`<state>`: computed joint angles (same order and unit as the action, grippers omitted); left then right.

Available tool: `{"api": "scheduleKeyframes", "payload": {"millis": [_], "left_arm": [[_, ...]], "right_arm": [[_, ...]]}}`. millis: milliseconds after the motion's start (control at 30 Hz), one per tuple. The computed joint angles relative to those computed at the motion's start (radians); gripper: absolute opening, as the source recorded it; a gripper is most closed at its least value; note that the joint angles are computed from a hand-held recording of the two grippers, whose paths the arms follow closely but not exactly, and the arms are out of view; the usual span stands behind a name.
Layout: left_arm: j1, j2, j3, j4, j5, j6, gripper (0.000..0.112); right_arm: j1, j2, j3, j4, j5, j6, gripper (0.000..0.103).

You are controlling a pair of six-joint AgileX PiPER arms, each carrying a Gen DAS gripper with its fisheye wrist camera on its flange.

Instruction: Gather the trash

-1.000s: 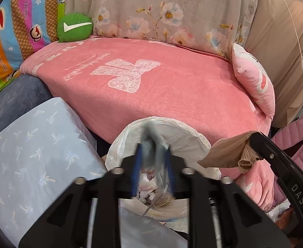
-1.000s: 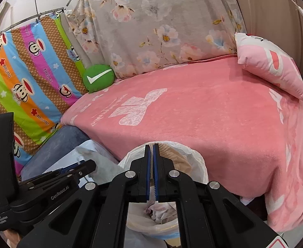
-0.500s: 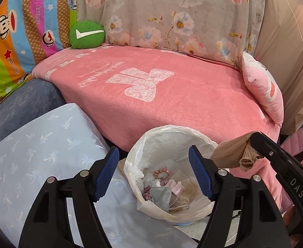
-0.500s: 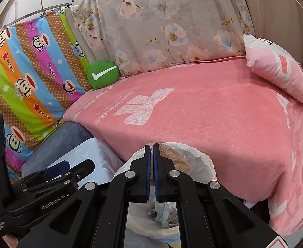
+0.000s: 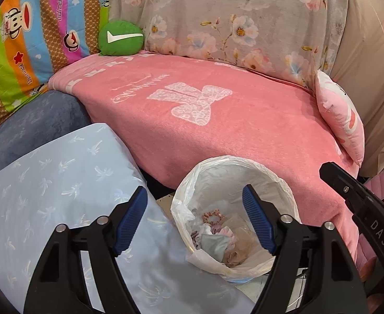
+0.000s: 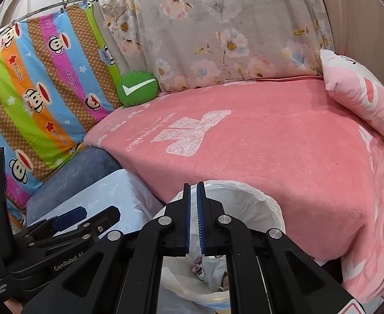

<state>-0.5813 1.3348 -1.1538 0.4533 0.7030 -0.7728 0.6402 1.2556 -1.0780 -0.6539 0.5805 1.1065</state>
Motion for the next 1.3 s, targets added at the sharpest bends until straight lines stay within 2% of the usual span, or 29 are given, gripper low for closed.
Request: {"api": "scheduleKeyframes", "payload": {"millis": [67, 133, 233, 300, 400, 667, 800, 1167, 1267, 1300], "left_arm": [[0.003, -0.008, 0.008, 0.004, 0.000, -0.006, 0.076], [0.004, -0.014, 0.016, 0.014, 0.004, -0.016, 0.077], [0.001, -0.027, 0.033, 0.034, 0.010, -0.038, 0.080], [-0.007, -0.037, 0.049, 0.066, 0.016, -0.073, 0.084], [-0.028, -0.055, 0.076, 0.125, 0.037, -0.134, 0.088], [-0.057, -0.107, 0.148, 0.161, 0.094, -0.203, 0.094], [-0.103, -0.119, 0.178, 0.211, 0.141, -0.271, 0.094], [-0.169, -0.146, 0.242, 0.229, 0.196, -0.355, 0.094], [-0.183, -0.145, 0.247, 0.228, 0.204, -0.369, 0.094], [-0.193, -0.144, 0.249, 0.233, 0.211, -0.378, 0.094]], "right_arm": [[0.004, 0.001, -0.002, 0.001, 0.005, 0.001, 0.026], [0.009, 0.001, -0.001, 0.001, 0.010, -0.001, 0.036], [0.013, 0.004, -0.006, 0.022, 0.027, -0.030, 0.040], [0.025, 0.001, -0.003, 0.024, 0.046, -0.031, 0.047], [0.059, -0.007, 0.006, -0.017, 0.091, 0.005, 0.053], [0.171, -0.038, 0.049, -0.122, 0.224, 0.099, 0.074], [0.261, -0.041, 0.074, -0.202, 0.328, 0.161, 0.079], [0.336, -0.074, 0.155, -0.214, 0.403, 0.229, 0.087], [0.345, -0.083, 0.180, -0.207, 0.399, 0.245, 0.097], [0.355, -0.086, 0.190, -0.217, 0.403, 0.257, 0.097]]}}
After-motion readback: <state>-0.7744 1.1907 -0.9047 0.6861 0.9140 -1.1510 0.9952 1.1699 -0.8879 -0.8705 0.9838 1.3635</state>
